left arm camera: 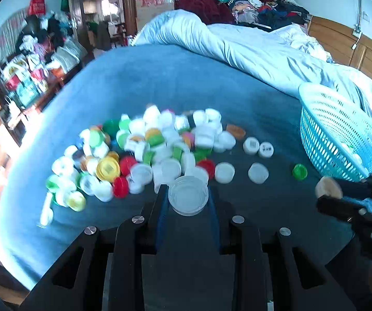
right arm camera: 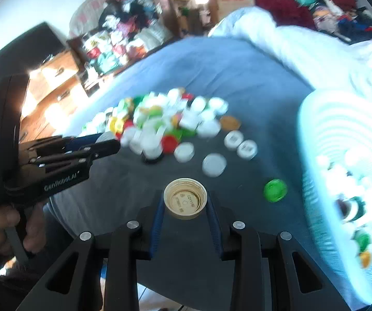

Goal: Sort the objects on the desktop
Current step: 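Carry both held caps over the light-blue basket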

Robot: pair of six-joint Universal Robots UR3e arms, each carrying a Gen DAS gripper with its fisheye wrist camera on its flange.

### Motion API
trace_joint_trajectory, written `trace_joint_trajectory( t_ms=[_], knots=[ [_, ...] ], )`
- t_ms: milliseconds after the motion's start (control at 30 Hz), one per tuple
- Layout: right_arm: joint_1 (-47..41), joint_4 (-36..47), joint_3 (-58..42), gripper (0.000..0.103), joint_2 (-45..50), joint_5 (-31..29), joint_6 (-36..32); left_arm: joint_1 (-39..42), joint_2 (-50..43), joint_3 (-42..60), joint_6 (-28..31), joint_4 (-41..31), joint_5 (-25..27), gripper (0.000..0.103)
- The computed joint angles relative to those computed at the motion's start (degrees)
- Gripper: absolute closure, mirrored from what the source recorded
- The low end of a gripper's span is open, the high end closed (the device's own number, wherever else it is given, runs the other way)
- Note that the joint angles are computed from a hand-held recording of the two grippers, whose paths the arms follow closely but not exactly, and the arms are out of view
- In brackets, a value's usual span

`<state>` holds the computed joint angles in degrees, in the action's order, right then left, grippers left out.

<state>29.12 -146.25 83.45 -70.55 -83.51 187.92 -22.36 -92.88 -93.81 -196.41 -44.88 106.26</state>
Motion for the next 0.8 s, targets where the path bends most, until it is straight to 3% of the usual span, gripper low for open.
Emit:
trace_joint_trajectory(
  t_ms=[233,800],
  knots=[
    [-1.6,3.4,0.6,0.068,-8.0,-5.4,1.0,-5.7,-5.8,13.8,-1.5,-6.5,4.4,0.078],
    [-9.0,9.3,2.6,0.068,-21.5,-10.2,-0.1,-12.9,-21.7,44.0,-2.6,-18.9,5.2,0.078]
  ],
)
